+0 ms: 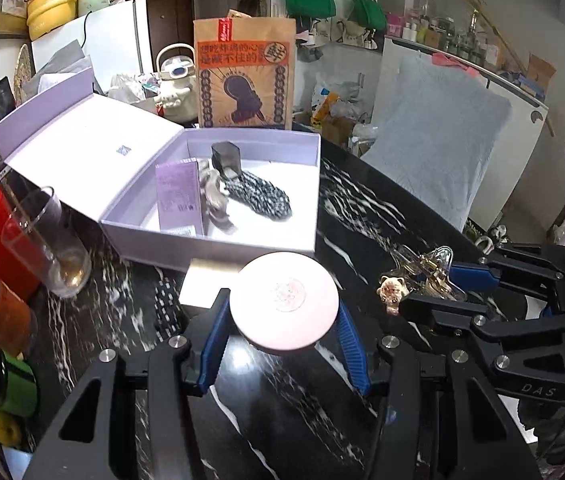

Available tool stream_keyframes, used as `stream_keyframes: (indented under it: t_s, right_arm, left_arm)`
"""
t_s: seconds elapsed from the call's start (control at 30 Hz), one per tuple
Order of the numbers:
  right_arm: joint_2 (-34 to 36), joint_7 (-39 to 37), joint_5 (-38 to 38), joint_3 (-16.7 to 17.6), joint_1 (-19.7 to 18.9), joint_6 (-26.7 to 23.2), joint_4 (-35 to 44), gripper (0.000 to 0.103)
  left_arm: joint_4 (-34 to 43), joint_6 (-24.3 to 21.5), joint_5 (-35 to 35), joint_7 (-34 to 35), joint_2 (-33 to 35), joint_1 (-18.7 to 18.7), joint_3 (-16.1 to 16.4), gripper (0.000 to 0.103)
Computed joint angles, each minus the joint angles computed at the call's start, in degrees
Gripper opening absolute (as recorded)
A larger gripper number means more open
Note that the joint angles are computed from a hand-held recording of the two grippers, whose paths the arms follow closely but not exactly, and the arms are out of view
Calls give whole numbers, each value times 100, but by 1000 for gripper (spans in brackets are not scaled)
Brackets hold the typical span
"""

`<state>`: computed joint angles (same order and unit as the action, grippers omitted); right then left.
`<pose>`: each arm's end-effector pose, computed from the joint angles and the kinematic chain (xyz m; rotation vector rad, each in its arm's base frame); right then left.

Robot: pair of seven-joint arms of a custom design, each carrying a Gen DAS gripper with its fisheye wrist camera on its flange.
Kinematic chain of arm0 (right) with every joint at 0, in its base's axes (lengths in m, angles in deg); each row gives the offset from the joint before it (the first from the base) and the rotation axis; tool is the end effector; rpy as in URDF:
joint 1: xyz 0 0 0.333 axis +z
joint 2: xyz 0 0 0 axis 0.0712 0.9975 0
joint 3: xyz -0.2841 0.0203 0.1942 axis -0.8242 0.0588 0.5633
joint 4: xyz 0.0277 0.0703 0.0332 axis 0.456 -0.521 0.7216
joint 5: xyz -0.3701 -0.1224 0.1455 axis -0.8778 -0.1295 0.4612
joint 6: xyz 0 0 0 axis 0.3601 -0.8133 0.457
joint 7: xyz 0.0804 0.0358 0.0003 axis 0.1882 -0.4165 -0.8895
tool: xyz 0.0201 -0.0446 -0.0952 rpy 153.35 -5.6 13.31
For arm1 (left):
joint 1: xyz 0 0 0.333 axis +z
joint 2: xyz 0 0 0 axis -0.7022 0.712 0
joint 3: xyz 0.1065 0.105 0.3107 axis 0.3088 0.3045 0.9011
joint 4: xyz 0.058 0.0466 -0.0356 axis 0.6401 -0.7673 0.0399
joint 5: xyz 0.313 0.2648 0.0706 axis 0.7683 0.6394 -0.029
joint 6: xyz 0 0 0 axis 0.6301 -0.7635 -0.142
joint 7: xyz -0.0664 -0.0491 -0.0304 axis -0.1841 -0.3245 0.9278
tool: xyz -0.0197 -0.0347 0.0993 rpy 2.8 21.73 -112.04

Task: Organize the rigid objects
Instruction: 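Lift the compact and claw clip and carry both toward the lavender box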

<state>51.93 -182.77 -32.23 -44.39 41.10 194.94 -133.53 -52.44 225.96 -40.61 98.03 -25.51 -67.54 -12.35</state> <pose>0.3503 0.4638 0.5009 -1.5424 1.8348 -0.6596 0.4803 -0.3833 0.5224 -0.8550 2.6160 -1.0515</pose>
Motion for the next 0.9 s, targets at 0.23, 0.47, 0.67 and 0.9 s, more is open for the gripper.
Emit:
stream_keyframes:
  t_s: [0.23,0.47,0.67,0.9]
  right_arm:
    - [13,-374,30,-103,-123,54,183,30]
    - [92,-798,73,-195,-253,136,406,30]
    - [150,-1102,69,-278,-361,248,587,30]
    - [224,-1319,2,-353,-463,264,766,30]
  left_arm:
    - [481,-42,331,-240,292,19,33,50]
    - [960,-106,512,-350,599,26,59,50]
    - [1324,-161,589,-364,821,23,68,50]
    - [1773,-188,710,-420,1136,-16,97,50]
